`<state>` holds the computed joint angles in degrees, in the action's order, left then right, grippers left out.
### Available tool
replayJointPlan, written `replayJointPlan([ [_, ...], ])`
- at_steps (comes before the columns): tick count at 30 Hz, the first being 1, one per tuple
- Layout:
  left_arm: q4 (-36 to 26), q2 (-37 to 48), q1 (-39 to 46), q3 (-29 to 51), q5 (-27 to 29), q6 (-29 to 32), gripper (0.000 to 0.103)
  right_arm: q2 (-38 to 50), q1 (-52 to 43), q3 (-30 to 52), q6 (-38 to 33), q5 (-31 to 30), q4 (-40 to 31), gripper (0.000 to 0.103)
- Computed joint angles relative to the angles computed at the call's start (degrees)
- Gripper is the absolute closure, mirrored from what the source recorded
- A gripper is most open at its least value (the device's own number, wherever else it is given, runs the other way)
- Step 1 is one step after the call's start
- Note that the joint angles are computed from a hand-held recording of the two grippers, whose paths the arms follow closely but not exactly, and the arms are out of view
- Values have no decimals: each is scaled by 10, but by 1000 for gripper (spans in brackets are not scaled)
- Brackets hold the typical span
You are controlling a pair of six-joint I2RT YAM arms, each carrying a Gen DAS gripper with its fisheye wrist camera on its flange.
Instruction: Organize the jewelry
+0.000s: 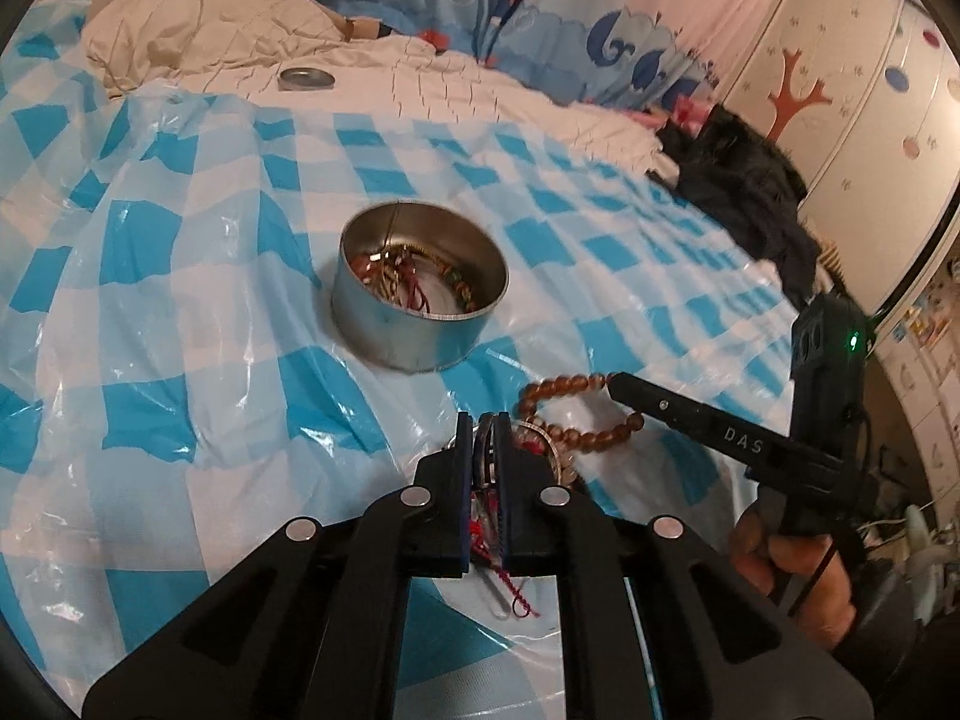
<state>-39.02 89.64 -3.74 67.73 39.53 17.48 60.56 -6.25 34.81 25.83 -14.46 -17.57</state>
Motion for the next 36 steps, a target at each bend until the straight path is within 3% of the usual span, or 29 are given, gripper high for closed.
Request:
replayJointPlan([
  [10, -22, 15, 26, 30, 52, -7, 99, -52, -26, -9, 17, -48, 13, 91],
  [20, -44, 28, 72, 54, 162, -21, 100, -87, -28, -10, 20, -71, 19, 91],
  [29, -30, 25, 60, 61, 158, -36, 100, -95, -33, -10, 28, -90, 24, 91],
  [36, 35, 32, 13, 68, 134, -107, 100, -104, -49, -9, 36, -114, 24, 91],
])
